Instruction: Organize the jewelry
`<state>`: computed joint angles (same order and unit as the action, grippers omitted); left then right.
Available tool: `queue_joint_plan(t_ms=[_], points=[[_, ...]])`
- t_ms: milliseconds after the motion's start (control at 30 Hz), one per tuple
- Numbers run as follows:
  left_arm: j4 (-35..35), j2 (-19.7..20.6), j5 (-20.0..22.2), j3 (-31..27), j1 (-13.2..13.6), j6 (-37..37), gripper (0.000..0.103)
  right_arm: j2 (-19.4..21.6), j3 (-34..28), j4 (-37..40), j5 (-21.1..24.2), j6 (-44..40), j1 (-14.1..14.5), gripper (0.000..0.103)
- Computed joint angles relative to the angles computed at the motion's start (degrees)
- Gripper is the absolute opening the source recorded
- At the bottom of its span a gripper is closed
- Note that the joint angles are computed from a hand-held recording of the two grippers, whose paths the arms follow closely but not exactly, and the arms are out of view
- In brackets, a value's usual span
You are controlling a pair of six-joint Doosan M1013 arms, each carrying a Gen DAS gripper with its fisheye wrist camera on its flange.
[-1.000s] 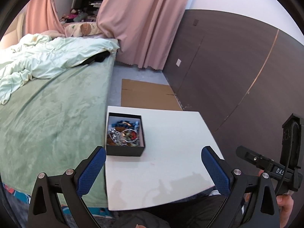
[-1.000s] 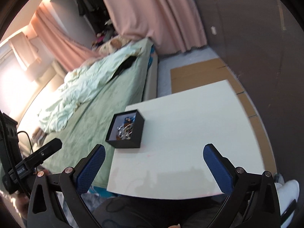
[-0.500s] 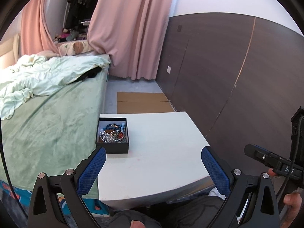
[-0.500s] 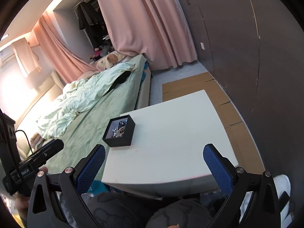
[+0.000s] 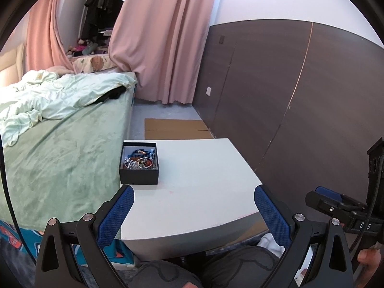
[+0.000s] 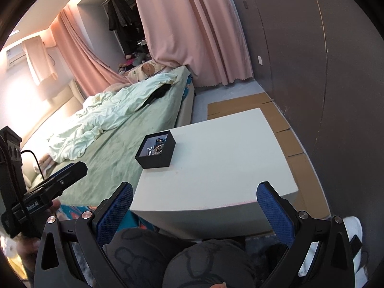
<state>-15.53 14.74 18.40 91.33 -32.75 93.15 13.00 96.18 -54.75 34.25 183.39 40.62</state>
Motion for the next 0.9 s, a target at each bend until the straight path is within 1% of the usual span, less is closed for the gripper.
queue_joint_plan(t_ms=[100, 267, 367, 500, 800, 900], points=[[0.30, -0.05, 0.27, -0.07, 0.02, 0.48, 0.100, -0.14, 0.14, -1.11, 0.49, 0.99, 0.21, 0.103], [-1.73, 0.09, 1.34, -0.65, 0.21, 3.49, 0.100, -0.48, 0.55, -2.06, 0.10, 2.91, 0.11, 0.103], [-1.49, 0.05, 1.57, -0.74, 0.18, 3.25, 0.100, -0.72, 0.71, -2.76, 0.31, 3.67, 0.25, 0.103], [0.20, -0.15, 1.65, -0.67, -0.14, 1.12, 0.100, -1.03, 1.01, -3.21, 0.38, 4.18, 0.57, 0.103], [-1.47, -1.22, 1.14, 0.33, -0.25, 3.24, 0.100, -1.78, 1.64, -4.21, 0.30, 5.63, 0.82, 0.103], [-0.83, -1.35, 1.39, 0.34, -0.40, 2.54, 0.100, -1.95, 1.71, -4.72, 0.09, 5.70, 0.82, 0.103]])
